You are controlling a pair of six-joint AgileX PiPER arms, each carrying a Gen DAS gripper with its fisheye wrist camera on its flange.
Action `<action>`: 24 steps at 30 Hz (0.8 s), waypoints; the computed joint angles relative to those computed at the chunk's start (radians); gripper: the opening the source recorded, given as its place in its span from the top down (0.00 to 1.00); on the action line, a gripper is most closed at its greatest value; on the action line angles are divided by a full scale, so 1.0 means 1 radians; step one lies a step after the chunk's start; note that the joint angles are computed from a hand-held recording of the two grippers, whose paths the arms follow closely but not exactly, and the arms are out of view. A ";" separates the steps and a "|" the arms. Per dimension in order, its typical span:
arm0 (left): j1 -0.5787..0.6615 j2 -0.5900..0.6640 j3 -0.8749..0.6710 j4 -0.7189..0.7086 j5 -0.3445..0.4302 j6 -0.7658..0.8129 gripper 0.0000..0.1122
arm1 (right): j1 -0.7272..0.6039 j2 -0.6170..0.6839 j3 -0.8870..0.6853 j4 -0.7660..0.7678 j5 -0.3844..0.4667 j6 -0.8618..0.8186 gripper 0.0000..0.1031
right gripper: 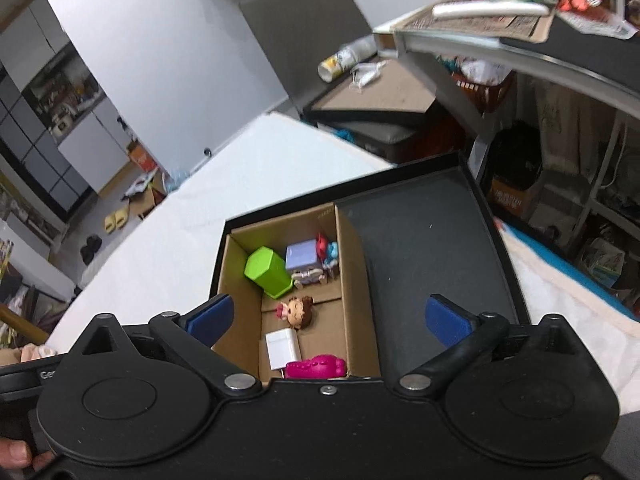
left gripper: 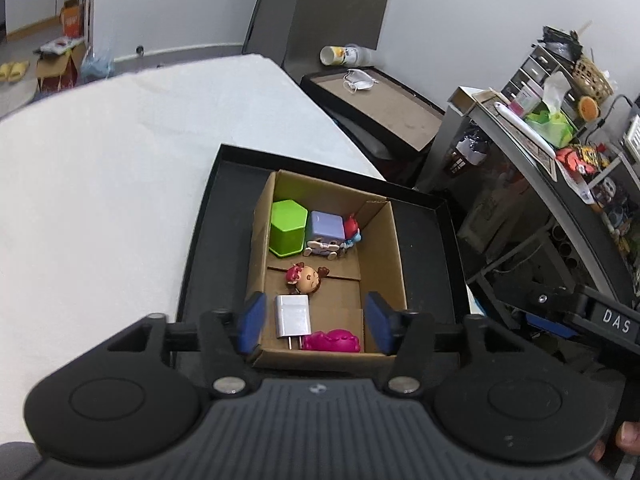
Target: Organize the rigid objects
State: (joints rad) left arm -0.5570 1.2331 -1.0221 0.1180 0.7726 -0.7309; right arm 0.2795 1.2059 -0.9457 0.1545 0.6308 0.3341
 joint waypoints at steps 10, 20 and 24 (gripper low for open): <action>-0.181 -0.052 -0.070 0.193 0.163 -0.197 0.27 | -0.008 -0.151 0.052 0.004 0.037 -0.001 0.00; -0.365 -0.120 -0.134 0.340 0.353 -0.340 0.22 | 0.083 -0.268 0.021 -0.117 0.124 0.102 0.00; -0.439 -0.133 -0.163 0.392 0.421 -0.371 0.14 | 0.103 -0.281 -0.032 -0.150 0.211 0.109 0.00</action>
